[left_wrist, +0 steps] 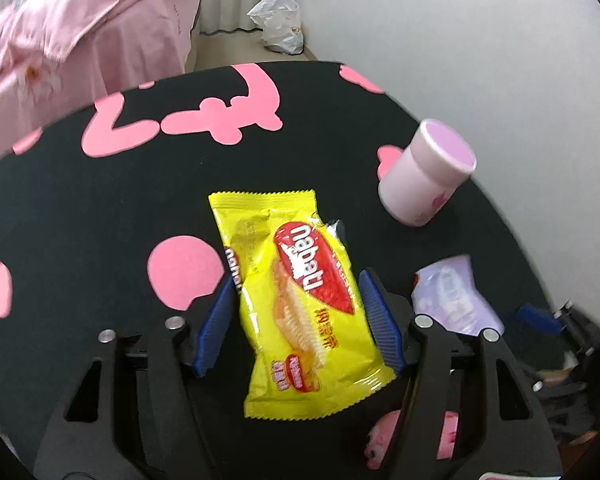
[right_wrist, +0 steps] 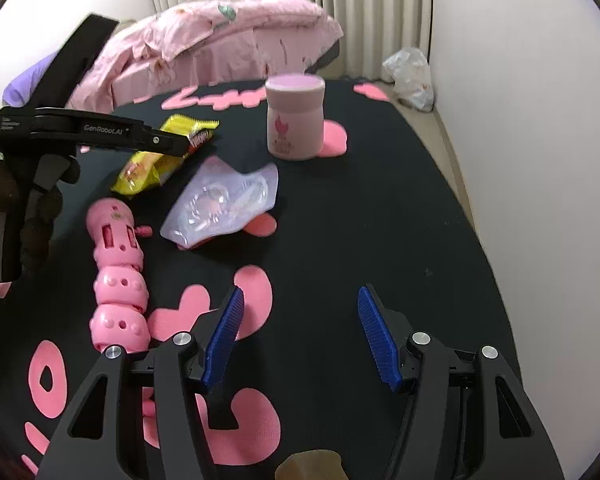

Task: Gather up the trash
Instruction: 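Grasp the yellow Nabati wafer wrapper and silver foil with the left tool, then grasp the clear plastic packet with the right tool while the left tool holds the wafer wrapper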

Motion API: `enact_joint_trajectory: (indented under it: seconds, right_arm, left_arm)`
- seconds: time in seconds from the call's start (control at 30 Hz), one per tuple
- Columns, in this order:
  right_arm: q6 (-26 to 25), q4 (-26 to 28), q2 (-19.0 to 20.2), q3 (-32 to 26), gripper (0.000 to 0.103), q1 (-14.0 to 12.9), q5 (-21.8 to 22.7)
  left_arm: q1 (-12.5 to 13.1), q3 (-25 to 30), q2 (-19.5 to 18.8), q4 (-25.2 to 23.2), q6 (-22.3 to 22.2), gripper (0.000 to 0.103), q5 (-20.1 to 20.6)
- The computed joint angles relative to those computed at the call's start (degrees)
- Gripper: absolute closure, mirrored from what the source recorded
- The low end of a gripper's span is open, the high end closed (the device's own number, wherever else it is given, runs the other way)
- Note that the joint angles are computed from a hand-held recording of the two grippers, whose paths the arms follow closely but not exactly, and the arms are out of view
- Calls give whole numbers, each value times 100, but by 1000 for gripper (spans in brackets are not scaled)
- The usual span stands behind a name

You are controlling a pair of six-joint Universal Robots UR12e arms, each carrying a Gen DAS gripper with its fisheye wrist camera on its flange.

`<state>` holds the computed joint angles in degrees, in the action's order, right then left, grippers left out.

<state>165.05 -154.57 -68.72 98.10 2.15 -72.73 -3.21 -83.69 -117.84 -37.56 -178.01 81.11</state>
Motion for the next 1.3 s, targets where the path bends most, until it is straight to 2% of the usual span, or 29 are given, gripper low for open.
enact_joint_trajectory:
  seconds: [0.03, 0.1, 0.17, 0.2, 0.33, 0.4, 0.5, 0.57, 0.63, 0.7, 0.77, 0.83, 0.87, 0.93, 1.0, 1.1, 1.2, 1.3]
  right_arm:
    - [4, 35, 1, -6, 46, -15, 50]
    - [-59, 62, 0, -6, 46, -29, 100]
    - [-133, 64, -2, -3, 46, -27, 88]
    - [-158, 60, -4, 1, 46, -26, 89]
    - [-324, 111, -3, -22, 46, -29, 248]
    - [-598, 93, -3, -47, 46, -19, 525]
    - [-984, 189, 73, -231, 47, 66, 677]
    - [-780, 326, 161, -425, 47, 132, 654]
    - [-298, 386, 235, -590, 46, 178, 679]
    - [487, 461, 303, -758, 46, 298, 301]
    - [876, 490, 348, -838, 46, 387, 134]
    - [998, 401, 382, -876, 46, 502, -120]
    - [981, 384, 405, -914, 46, 579, -326]
    - [727, 427, 451, -992, 47, 682, -556]
    - [402, 359, 476, -1007, 47, 797, -990]
    - [33, 371, 491, -1018, 47, 844, -1379]
    - [-11, 468, 426, -922, 47, 757, -1453]
    - [355, 659, 351, -833, 47, 548, -929]
  left_arm:
    - [-18, -34, 24, 19, 84, 53, 119]
    - [27, -139, 97, 67, 75, 69, 64]
    - [116, -278, 214, 45, -34, 75, -81]
    - [184, -422, 324, 90, -97, 75, -184]
    - [276, -823, 648, 180, -118, 75, -108]
    - [366, -1052, 837, 157, -165, 75, -199]
    - [457, -1279, 1011, 150, -297, 75, -327]
    - [486, -1402, 1090, 253, -426, 75, -313]
    - [482, -1522, 1150, 472, -608, 75, -184]
    - [479, -1602, 1183, 652, -768, 75, -129]
    - [484, -1645, 1193, 735, -820, 75, -148]
    - [484, -1691, 1207, 762, -800, 75, -182]
    - [485, -1709, 1213, 761, -779, 75, -206]
    - [485, -1731, 1213, 775, -764, 74, -240]
    - [490, -1769, 1231, 825, -735, 74, -256]
    - [517, -1819, 1250, 900, -767, 74, -323]
    - [561, -1849, 1261, 914, -829, 74, -422]
    - [583, -1874, 1275, 948, -862, 74, -474]
